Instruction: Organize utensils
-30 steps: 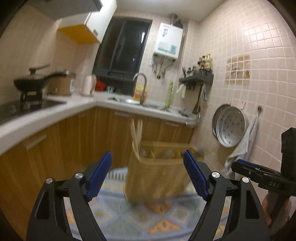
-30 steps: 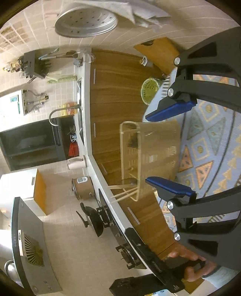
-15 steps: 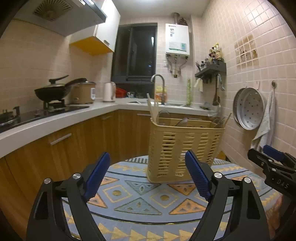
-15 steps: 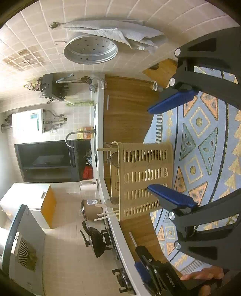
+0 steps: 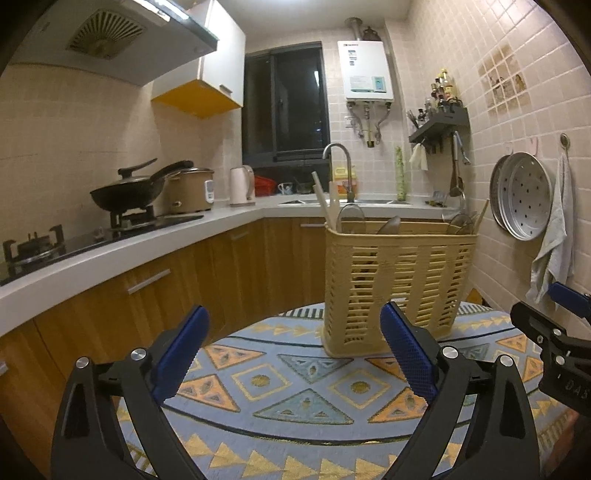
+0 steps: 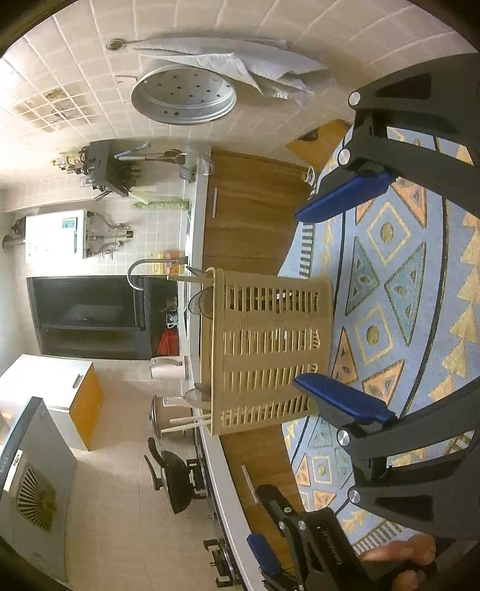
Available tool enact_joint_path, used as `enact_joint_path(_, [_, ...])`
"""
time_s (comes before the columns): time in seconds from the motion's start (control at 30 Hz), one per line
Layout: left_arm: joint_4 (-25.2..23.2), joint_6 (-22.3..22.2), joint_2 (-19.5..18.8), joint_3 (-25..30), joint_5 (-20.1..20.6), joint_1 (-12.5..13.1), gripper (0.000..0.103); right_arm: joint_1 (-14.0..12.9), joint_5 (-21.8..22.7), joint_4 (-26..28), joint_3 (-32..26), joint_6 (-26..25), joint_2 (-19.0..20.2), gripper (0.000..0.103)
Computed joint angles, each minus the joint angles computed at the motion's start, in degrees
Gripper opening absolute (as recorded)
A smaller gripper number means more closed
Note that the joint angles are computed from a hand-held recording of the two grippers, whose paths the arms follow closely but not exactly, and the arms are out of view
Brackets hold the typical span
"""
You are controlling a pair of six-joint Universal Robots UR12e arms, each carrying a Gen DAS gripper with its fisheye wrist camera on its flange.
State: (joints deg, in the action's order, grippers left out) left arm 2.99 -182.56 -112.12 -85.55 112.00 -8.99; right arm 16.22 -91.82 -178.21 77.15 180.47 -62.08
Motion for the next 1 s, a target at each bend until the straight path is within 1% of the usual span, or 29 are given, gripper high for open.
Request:
enact_joint_path(0.37, [-0.7, -0.1, -0.1, 0.1, 0.3, 0.0, 0.094, 0.0, -0.3, 1.0, -0.2, 0.5, 0.0, 0.080])
enact_joint_path(0.6, [-0.7, -0.1, 0.0, 0.1, 0.4, 0.0, 0.095, -0.1, -0.1, 1.5, -0.3, 0.9, -0.1, 0.082])
enact_joint_path(1.0, [-0.7, 0.1, -0.1, 0.1, 0.3, 0.0, 0.095, -0.2, 0.0, 1.7, -0.4, 1.1, -0.1, 0.083])
